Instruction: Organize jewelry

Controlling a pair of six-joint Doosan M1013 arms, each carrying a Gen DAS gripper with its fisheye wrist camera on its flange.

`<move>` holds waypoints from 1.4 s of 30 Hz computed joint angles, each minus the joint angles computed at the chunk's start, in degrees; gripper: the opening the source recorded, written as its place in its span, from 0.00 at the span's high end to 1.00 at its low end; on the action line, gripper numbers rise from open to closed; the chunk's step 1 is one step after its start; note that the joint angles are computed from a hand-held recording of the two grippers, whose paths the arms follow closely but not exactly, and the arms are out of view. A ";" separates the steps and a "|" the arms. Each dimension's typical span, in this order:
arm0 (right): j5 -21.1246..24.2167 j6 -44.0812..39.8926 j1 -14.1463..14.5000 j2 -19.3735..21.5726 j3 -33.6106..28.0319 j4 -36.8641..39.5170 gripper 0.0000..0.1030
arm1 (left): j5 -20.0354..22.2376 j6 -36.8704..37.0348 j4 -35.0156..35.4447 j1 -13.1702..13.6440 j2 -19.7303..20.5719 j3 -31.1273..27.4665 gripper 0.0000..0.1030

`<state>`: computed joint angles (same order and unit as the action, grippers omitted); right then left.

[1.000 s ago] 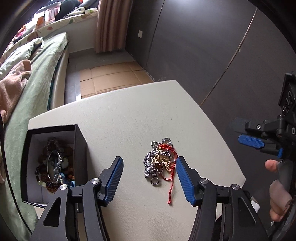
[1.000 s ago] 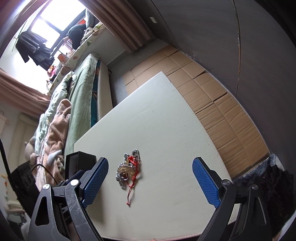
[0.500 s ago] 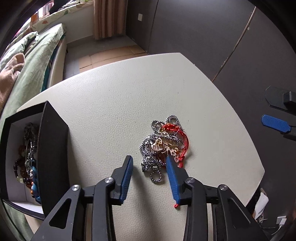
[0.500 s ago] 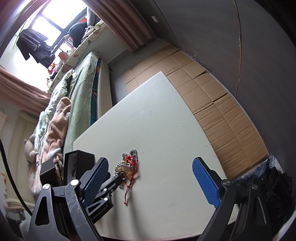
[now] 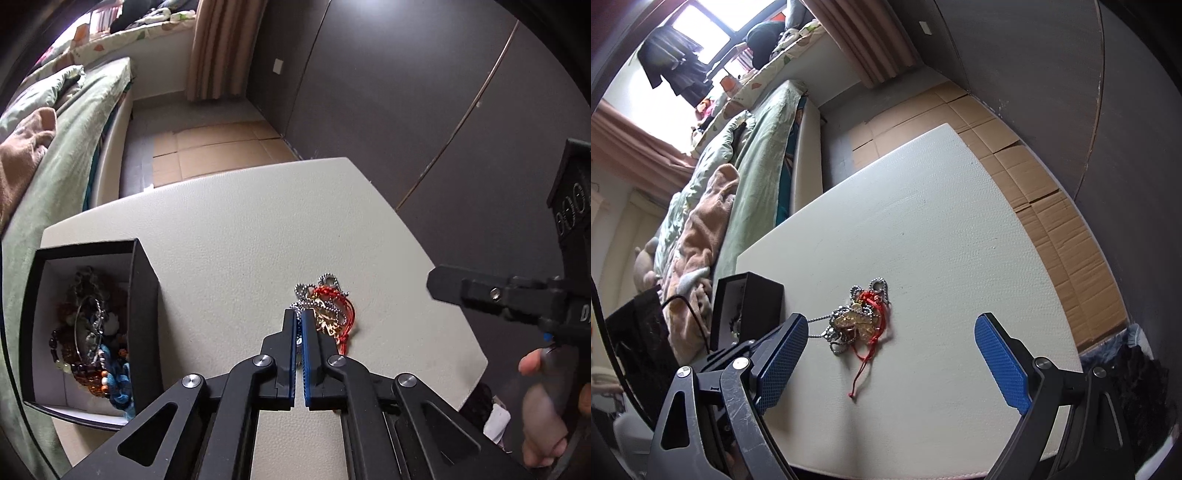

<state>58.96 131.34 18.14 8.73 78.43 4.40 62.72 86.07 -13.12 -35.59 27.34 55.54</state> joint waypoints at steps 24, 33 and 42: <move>3.10 -2.17 1.87 4.12 -2.40 0.37 0.54 | -17.76 0.97 -10.97 4.27 -7.99 3.84 0.98; 6.92 0.14 2.88 6.89 -4.74 -4.18 0.74 | -22.21 2.83 -15.01 6.11 -10.59 5.63 0.98; 2.07 0.72 2.80 5.14 -3.22 -3.96 0.95 | -24.05 3.58 -15.79 6.55 -11.84 6.46 0.98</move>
